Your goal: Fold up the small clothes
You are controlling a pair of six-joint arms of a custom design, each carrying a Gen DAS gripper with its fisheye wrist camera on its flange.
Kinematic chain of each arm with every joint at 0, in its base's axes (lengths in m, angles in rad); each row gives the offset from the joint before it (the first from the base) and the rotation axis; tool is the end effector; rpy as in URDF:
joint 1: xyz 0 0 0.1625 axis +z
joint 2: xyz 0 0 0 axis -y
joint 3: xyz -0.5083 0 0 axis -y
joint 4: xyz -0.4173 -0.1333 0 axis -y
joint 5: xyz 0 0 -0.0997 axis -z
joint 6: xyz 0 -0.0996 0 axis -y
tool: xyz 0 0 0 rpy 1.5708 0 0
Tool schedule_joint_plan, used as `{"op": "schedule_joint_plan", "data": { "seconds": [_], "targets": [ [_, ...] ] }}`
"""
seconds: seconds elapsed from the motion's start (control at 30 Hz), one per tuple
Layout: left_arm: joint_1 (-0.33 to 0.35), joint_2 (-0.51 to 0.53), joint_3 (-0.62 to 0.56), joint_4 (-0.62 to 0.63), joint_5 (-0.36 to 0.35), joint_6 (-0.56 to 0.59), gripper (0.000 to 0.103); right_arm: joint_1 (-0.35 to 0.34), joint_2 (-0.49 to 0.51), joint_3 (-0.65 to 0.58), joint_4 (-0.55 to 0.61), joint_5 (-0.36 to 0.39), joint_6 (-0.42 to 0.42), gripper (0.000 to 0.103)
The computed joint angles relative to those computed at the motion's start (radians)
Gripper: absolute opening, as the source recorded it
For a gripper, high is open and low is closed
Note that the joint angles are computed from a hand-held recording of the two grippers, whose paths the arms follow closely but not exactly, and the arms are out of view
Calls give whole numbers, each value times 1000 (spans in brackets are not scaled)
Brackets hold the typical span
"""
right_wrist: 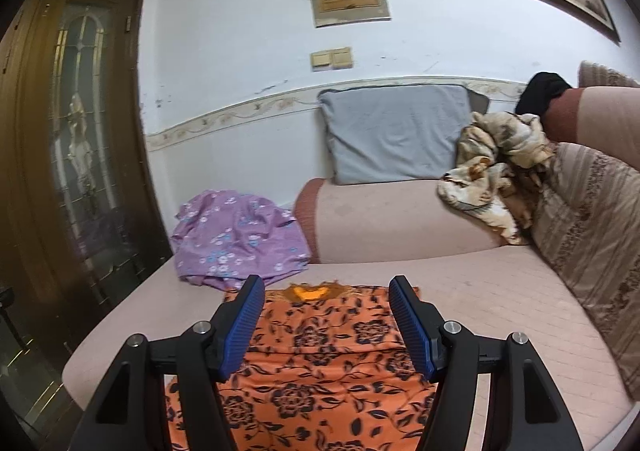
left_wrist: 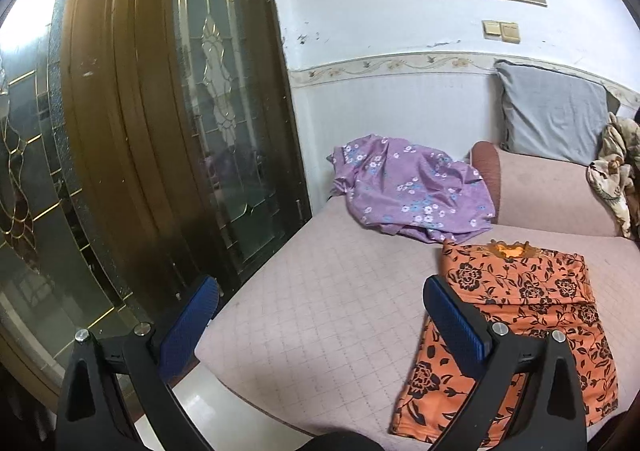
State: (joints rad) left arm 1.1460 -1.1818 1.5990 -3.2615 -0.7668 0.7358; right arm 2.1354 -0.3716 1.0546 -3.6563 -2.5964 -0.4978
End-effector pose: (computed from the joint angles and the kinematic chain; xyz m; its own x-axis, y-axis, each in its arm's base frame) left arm -0.0891 -0.6946 0.5388 -0.5980 -0.0739 -0.7981 0.7043 0.4270 -0.5672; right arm 0.5035 -0.7049 0.1733 -0.7384 0.3143 0.5966 -0.5033 0.3319 -0.7978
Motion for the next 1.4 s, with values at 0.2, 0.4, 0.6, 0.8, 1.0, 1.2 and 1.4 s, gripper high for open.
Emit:
{"op": "schedule_joint_plan", "data": {
  "seconds": [0.2, 0.4, 0.6, 0.8, 1.0, 1.2, 1.4],
  "targets": [
    [-13, -9, 35, 26, -18, -4, 102, -6, -27, 43, 5, -33, 54, 68],
    [-23, -4, 45, 63, -18, 1, 102, -11, -39, 71, 17, -41, 81, 68],
    [-25, 7, 39, 78, -9, -6, 102, -20, -45, 85, 27, -42, 112, 68],
    [-17, 43, 11, 58, 16, 15, 102, -24, -48, 94, 23, -43, 127, 68],
    [-7, 83, -35, 86, 23, -18, 102, -21, -62, 121, -10, -35, 126, 68],
    [-7, 108, -52, 131, 32, -44, 102, -29, -72, 145, 9, -37, 156, 68],
    [-6, 121, -60, 163, 41, -61, 102, -43, -80, 168, 61, -23, 227, 68]
  ]
}}
